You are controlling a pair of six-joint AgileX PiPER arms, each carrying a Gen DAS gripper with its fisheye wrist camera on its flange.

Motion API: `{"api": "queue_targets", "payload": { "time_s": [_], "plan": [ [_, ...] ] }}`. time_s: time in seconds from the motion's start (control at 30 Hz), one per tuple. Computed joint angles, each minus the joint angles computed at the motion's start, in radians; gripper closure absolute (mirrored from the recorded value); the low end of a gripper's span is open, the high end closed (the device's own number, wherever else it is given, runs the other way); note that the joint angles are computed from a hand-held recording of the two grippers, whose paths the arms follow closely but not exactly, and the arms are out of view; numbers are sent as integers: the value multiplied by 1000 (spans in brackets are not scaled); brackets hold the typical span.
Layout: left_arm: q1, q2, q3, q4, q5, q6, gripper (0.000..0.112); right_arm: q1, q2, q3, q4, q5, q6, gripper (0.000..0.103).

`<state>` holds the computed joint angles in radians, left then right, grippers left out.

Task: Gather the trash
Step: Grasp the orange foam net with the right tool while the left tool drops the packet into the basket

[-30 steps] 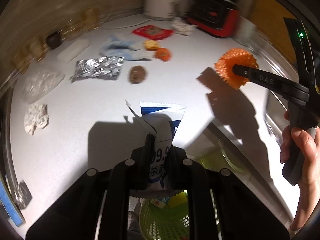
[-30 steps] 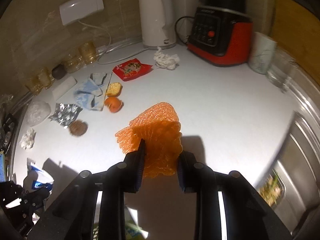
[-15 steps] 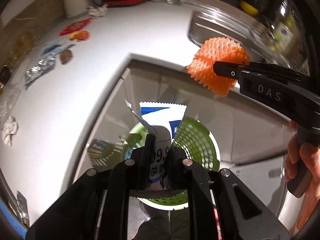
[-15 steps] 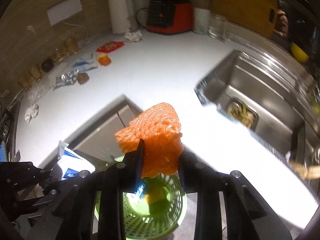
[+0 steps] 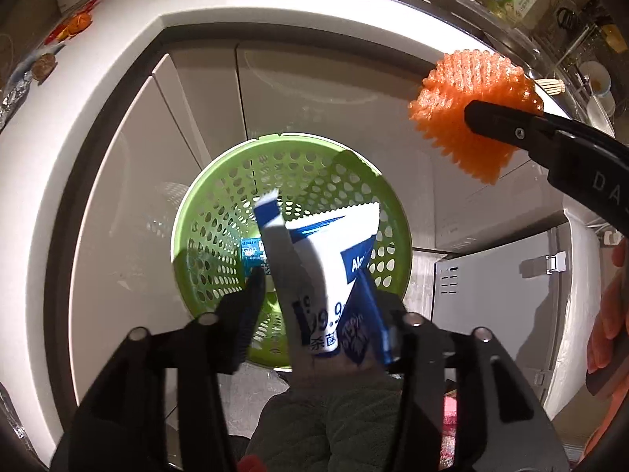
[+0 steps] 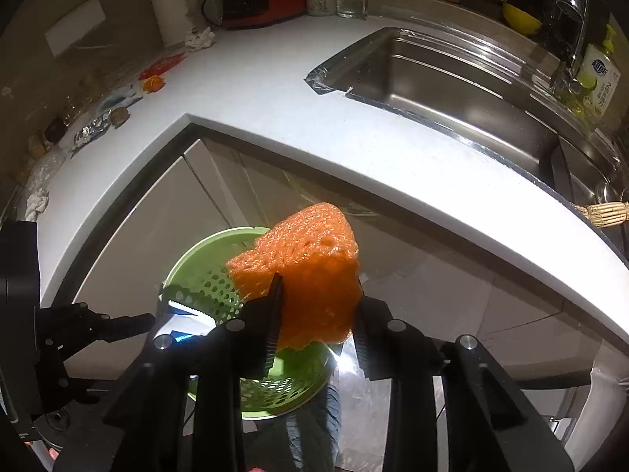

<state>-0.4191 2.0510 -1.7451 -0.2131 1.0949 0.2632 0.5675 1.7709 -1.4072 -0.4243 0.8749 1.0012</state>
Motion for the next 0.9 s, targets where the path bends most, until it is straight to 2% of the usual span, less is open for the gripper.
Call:
{"api": "queue_targets", "payload": {
  "time_s": [0.13,0.47,0.6,0.67,0.7,0.73,0.8,0.83,0.9],
  "plan": [
    [4,-8,-1,-8,-1,6,46,1,-7,8,-2,-2,11,69],
    [38,-64,-22,8,-10,-16,36,8,5,-12,26,-28,-55,68],
    [65,-121,-5,30,-39,-42,26,23,38,-33,68,-49,-122,66],
    [82,-139,-6,38,-42,-59,23,28,62,-49,107,-64,-166,61],
    [89,-141,-13,42,-39,-68,22,28,72,-57,122,-68,-186,50],
    [96,-143,-16,48,-40,-74,22,31,87,-70,134,-66,-204,30],
    [105,-144,-30,65,-34,-100,21,41,109,-96,128,-50,-212,10],
    [111,-144,-34,68,-34,-106,21,44,116,-107,124,-44,-220,6],
    [125,-139,-49,75,-30,-122,21,42,132,-144,129,-27,-250,4]
  ]
}}
